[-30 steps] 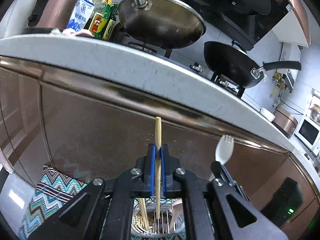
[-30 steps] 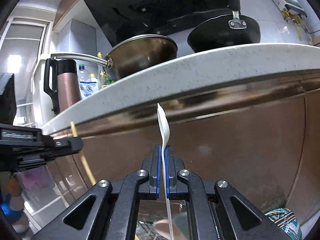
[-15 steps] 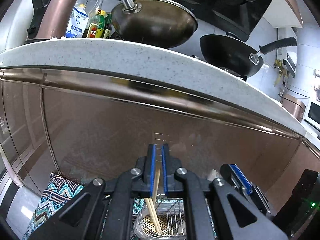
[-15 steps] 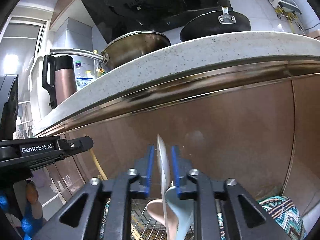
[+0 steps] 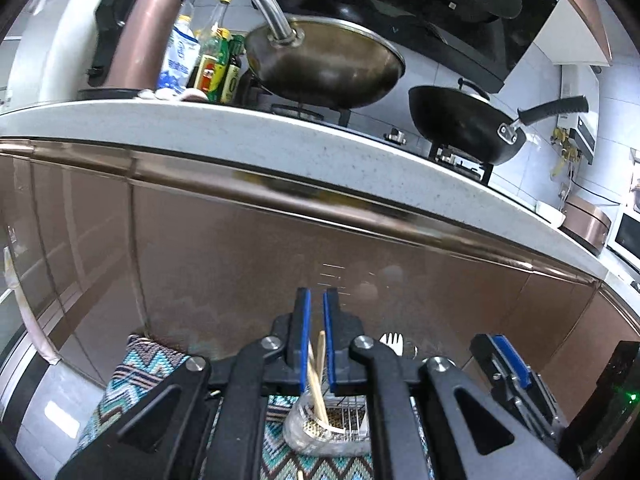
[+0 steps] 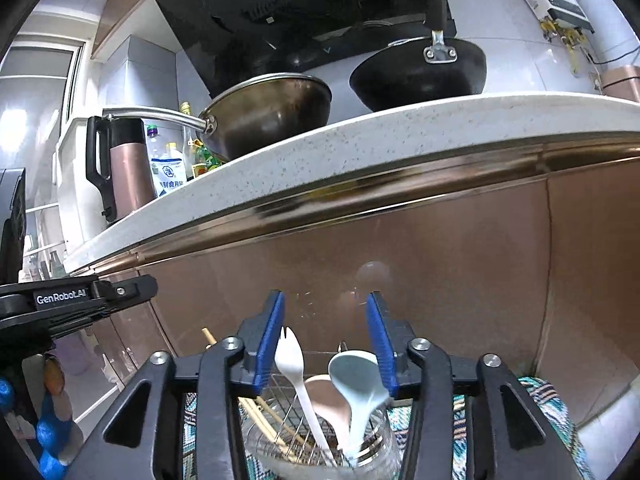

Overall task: Organize utensils
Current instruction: 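Open the right tool to drop the fork in the holder while the left tool drops the chopstick, then withdraw both open tools back from the utensil holder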

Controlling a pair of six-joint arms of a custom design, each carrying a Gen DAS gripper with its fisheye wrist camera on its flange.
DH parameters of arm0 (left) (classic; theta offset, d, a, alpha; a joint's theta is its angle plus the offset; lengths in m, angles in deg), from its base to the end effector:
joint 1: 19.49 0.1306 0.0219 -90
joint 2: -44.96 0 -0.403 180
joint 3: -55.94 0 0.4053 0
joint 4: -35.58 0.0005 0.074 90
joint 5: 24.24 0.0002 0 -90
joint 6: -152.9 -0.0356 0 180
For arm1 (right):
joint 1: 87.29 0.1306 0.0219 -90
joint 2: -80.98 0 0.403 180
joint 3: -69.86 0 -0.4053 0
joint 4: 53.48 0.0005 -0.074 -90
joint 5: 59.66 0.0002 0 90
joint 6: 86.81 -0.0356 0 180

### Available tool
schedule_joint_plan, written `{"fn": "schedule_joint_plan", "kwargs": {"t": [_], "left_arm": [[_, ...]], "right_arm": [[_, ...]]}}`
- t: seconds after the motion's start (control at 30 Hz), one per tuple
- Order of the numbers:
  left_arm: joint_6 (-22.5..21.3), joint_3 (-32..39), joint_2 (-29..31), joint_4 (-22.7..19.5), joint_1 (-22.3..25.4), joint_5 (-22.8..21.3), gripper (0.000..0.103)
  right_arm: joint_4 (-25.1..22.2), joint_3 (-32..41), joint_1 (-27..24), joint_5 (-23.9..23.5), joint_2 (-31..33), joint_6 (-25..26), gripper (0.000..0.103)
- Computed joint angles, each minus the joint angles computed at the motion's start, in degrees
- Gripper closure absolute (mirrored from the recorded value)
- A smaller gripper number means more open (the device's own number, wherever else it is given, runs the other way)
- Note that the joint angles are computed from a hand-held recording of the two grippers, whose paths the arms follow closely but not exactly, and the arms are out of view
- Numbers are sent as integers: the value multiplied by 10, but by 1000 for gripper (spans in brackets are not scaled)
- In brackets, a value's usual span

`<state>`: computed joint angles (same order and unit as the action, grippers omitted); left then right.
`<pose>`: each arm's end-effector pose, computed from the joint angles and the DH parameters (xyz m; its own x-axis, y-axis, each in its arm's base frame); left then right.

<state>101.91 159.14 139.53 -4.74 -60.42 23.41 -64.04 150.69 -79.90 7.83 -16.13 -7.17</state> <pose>0.4233 -0.3360 0.5403 -0.3406 -0.3204 -0.8839 -0.2101 0.9423 -0.2606 0.4756 0.0749 0.4924 -0.3011 0.1285 -0.9449 -0.4424 0.8590 0.2578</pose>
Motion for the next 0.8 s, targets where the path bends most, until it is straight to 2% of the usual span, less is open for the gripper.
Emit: {"fn": "schedule_joint_plan", "kwargs": {"t": [0.17,0.33,0.43,0.47,0.5,0.53,0.6,0.8], "left_arm": [[23,-13,-39,-33,-28,-39,96],[60,-16,-74,-93,-71,-92,96],[94,-13,-89,-138,-103,-129,90],[103,-13,-92,-148,-111,-137,83],[120,-9,-94,-170,-122,-148,77],[134,-8,-97,-185,-132,-159,76],[163,-3,-99,-215,-153,-182,75],[294,42,-77,-360,-211,-226,75]], "right_arm": [[-38,-10,-9,8,-43,0,58],[-81,-20,-18,16,-89,-2,54],[-113,-26,-25,21,-120,-2,53],[-127,-27,-30,19,-132,-4,52],[-135,-28,-33,17,-139,-5,51],[-146,-29,-36,14,-148,-5,51],[-165,-33,-46,5,-168,-1,48],[-205,-42,-79,-45,-216,-2,41]]}}
